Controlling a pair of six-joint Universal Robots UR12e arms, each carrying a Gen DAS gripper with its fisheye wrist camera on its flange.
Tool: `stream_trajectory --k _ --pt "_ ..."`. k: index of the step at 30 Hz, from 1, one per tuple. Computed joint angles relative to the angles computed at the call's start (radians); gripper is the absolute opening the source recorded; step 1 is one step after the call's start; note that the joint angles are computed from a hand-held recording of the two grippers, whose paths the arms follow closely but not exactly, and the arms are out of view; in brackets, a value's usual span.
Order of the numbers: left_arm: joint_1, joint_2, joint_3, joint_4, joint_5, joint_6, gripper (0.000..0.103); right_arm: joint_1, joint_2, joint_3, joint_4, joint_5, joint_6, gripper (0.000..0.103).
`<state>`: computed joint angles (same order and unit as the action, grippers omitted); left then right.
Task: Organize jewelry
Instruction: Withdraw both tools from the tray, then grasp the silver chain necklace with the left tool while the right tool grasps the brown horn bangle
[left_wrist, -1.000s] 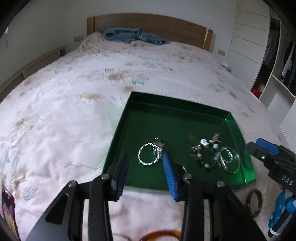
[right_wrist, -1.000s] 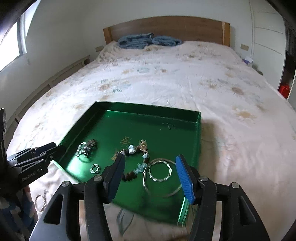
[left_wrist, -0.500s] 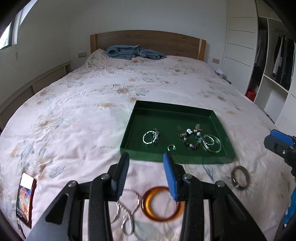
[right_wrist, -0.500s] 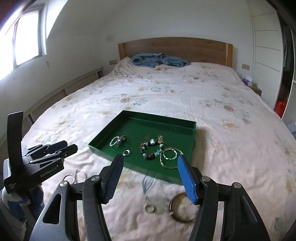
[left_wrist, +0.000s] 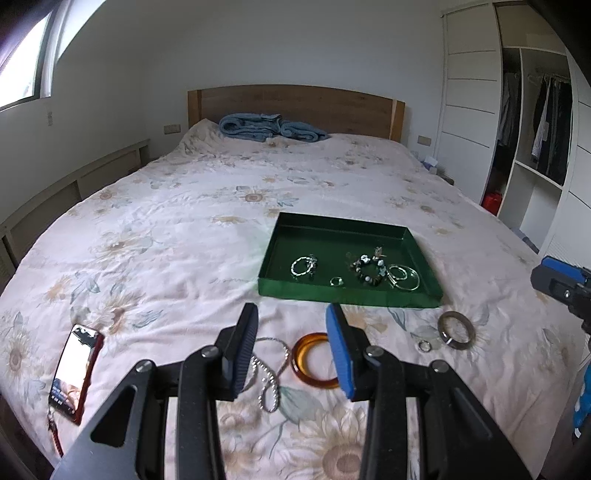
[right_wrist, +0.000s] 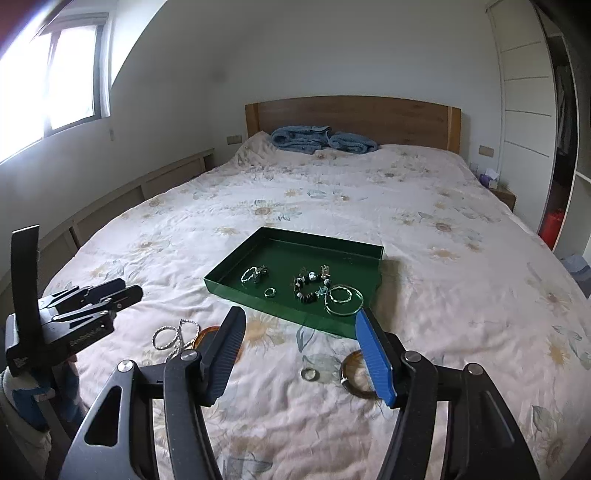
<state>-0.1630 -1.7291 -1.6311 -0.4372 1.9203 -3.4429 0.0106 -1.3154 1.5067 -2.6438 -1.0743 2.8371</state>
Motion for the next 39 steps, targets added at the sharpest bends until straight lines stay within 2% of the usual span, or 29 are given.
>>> stream_trajectory --k 6,9,10,16,25,32,39 --pt "-0.008 0.041 -0.039 -0.011 0.033 -0.029 0.037 -0.014 -0.026 0.044 -0.022 0.008 0.008 0.062" --pt "-0.012 0.055 -0.051 -0.018 0.05 -0.047 0.048 -0.023 -0.035 0.06 -0.027 0.016 0.016 0.062" --pt "-0.014 0.06 -0.056 -0.018 0.057 -0.054 0.048 -0.028 -0.039 0.067 -0.031 0.021 0.02 0.062" --pt "-0.021 0.091 -0.089 -0.01 0.07 -0.082 0.048 -0.048 -0.062 0.1 -0.051 0.035 0.026 0.062" --pt "-0.001 0.157 -0.161 -0.019 0.114 -0.124 0.048 -0.084 -0.085 0.141 -0.085 0.049 0.029 0.062" --pt "0.021 0.177 -0.194 -0.037 0.112 -0.14 0.048 -0.105 -0.078 0.149 -0.086 0.063 0.037 0.062" --pt "0.027 0.141 -0.18 -0.057 0.042 -0.114 0.048 -0.109 -0.054 0.136 -0.058 0.051 0.039 0.062"
